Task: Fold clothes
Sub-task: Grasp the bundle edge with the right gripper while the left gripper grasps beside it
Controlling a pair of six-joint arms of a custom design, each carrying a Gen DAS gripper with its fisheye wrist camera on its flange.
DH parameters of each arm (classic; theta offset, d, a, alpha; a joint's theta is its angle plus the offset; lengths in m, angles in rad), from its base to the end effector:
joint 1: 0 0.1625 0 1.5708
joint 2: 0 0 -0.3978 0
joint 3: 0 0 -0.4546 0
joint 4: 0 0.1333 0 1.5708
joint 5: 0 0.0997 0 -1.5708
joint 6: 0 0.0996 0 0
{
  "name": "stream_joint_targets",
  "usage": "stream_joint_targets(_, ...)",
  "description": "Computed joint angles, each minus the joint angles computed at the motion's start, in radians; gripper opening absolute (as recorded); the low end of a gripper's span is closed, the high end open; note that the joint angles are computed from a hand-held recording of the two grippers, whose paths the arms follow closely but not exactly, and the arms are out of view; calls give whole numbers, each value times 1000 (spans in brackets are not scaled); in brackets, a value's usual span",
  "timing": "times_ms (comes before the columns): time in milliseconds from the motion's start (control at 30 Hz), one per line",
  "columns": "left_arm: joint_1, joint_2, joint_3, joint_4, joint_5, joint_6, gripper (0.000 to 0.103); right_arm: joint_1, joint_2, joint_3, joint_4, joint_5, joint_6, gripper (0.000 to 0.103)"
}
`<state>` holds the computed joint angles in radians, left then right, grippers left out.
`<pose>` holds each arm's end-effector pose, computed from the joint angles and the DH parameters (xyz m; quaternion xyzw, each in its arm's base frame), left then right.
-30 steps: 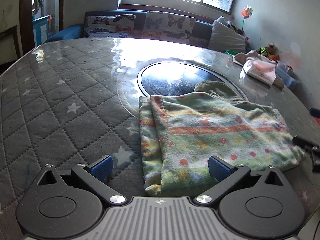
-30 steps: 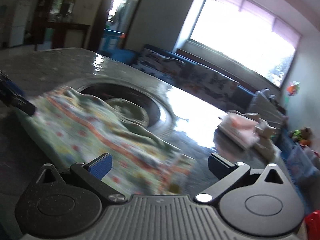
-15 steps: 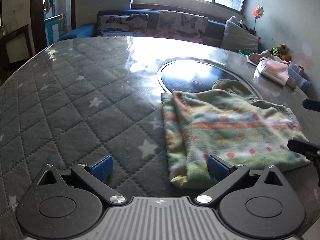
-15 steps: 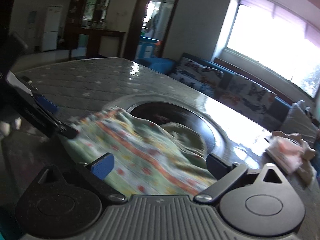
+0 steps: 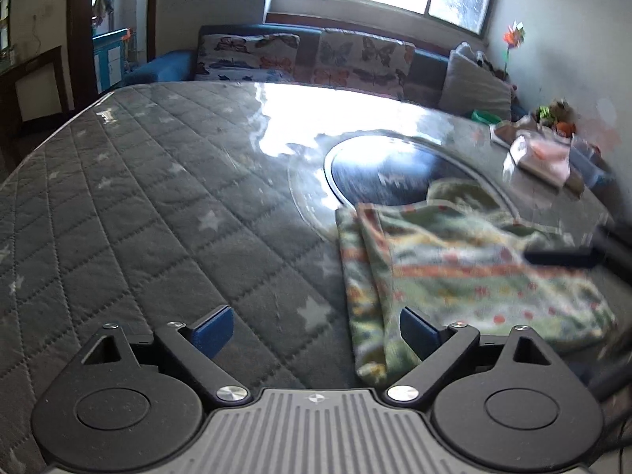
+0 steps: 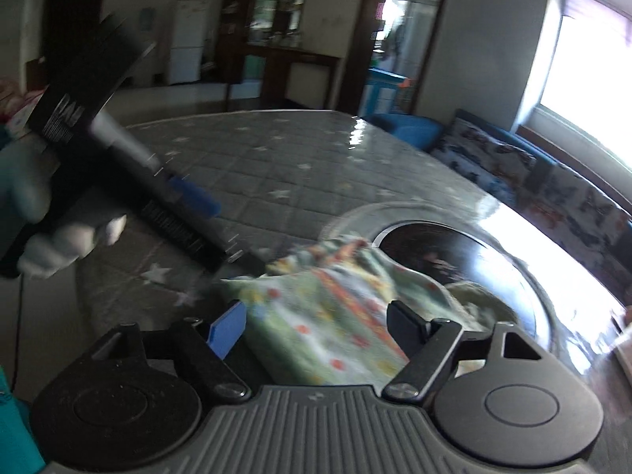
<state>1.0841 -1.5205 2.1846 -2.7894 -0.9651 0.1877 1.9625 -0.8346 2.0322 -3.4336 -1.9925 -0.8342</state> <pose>-0.0687 -0.5360 0.2625 0.2267 0.8933 -0.3011 0.2447 0.3021 -0.4891 0.0240 0.4758 -0.7953 0.2681 0.2631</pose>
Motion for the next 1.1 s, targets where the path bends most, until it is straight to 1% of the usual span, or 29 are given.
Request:
stream_joint_targets(133, 13, 0, -38, 11, -19, -44, 93, 13, 26, -17, 33, 8, -37, 69)
stream_joint_targets(167, 16, 0, -46, 15, -27, -53, 93, 15, 31, -20, 39, 8, -42, 64)
stream_joint_targets(200, 19, -1, -54, 22, -35, -64, 93, 19, 39, -28, 54, 8, -48, 61)
stream_joint_targets(300, 27, 2, -74, 47, -61, -94, 93, 27, 64, -50, 78, -2, -59, 58)
stream_joint_targets(433, 38, 11, -90, 69, -93, -126, 93, 38, 95, -72, 97, -32, -75, 48)
stream_joint_targets(533, 47, 15, -103, 91, -126, -157, 93, 43, 114, -85, 99, -60, -68, 43)
stream_joint_targets(600, 55, 18, -112, 107, -154, -177, 93, 40, 118, -88, 92, -62, -54, 37)
stream_joint_targets(633, 59, 19, -116, 115, -168, -188, 93, 38, 119, -90, 88, -63, -47, 29)
stream_joint_targets(667, 62, 22, -121, 123, -180, -201, 93, 36, 117, -90, 89, -64, -35, 24)
stream_joint_targets(767, 70, 34, -134, 133, -201, -239, 94, 25, 89, -85, 127, -34, 21, 14)
stream_joint_targets(867, 77, 44, -144, 141, -224, -281, 94, 10, 53, -71, 151, 12, 89, 12)
stream_joint_targets(933, 86, 52, -158, 158, -253, -318, 94, 0, 29, -62, 162, 44, 133, 11)
stream_joint_targets(1100, 101, 87, -191, 188, -310, -376, 94, -13, -15, -43, 164, 102, 205, 11)
